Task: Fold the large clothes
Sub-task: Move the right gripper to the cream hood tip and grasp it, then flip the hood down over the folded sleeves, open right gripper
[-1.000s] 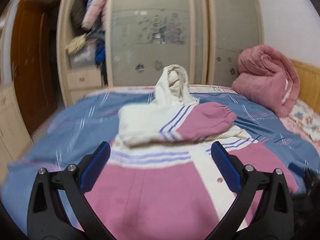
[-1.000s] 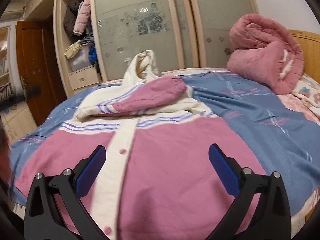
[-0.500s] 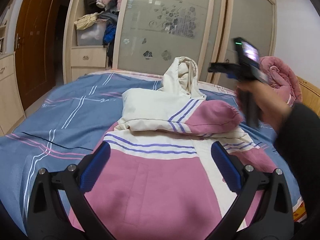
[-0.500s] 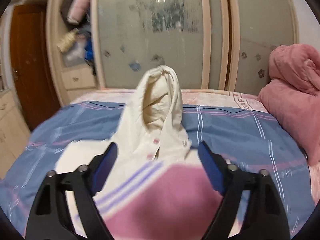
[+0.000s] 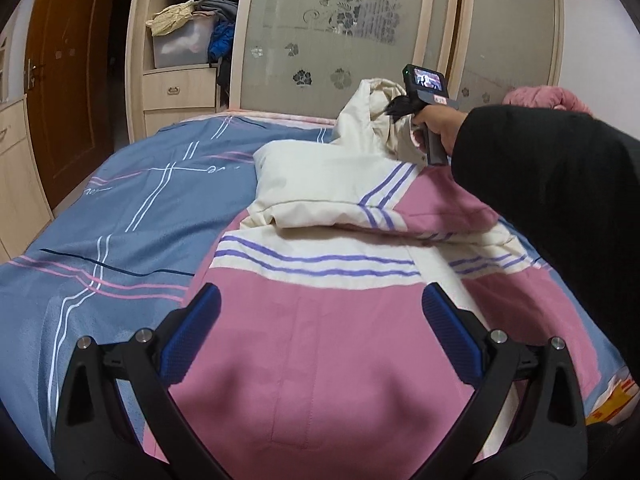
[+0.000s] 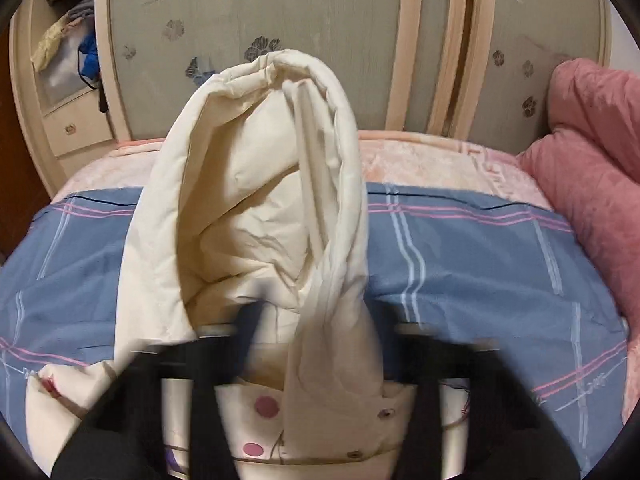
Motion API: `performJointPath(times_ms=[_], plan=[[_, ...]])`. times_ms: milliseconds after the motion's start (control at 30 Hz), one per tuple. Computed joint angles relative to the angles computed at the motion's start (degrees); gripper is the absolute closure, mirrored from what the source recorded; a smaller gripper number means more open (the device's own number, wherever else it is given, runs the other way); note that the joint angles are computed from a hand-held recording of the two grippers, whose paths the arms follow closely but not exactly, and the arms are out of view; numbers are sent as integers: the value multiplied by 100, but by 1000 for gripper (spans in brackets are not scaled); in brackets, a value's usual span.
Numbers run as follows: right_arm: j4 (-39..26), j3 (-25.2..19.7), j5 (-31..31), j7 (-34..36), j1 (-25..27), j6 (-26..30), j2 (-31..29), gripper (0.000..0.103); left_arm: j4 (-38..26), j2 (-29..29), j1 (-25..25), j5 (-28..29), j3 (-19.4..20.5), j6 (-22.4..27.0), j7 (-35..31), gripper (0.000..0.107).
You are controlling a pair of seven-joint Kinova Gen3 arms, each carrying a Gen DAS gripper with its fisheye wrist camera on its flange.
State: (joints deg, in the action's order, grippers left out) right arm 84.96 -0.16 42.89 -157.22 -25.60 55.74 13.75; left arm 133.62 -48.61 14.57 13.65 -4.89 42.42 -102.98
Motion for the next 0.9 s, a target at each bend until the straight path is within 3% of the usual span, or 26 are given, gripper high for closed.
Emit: performJointPath(times_ms=[200,300,467,567,667,767,800,833,867,900], plan=[[1363,-1,533,-856,-203,-927,-1118,101,-11,-30,-7,-2,43,21,24,7],[2159,-641,832,-1290,-54,-903,-1881,101,-52,-117,19,7,47,92,48,7],[3486,-1632,610,-2332,326,-881,-2920,101,-93,-232,95,63,34,173,79,7],[4258,-1953,468,-2953,516,-1143,-3202,103,-105,-238,109,89,60,224,112,7],[4770,-1941,293,-3253,693,-1599,-3265,103,-102,-132,148,139,93,254,129,7],[5010,-2419,553,-3658,1068,-1756,-3452,103,-92,-27,155,197,130,252,153,7],[5088,-2443,535,-3740,1092,-1896,-3626,94,-89,-19,136,205,173,236,166,7],[5131,-2496,446,-3773,1100,-1943,-3798,66,-80,-18,114,202,227,213,176,7],[5139,-2656,270,-3779,1091,-1897,-4051,52,-72,-10,85,194,305,178,190,7],[5111,-2921,140,-3796,1187,-1758,-4235,30,-62,-1,74,189,349,145,200,7]])
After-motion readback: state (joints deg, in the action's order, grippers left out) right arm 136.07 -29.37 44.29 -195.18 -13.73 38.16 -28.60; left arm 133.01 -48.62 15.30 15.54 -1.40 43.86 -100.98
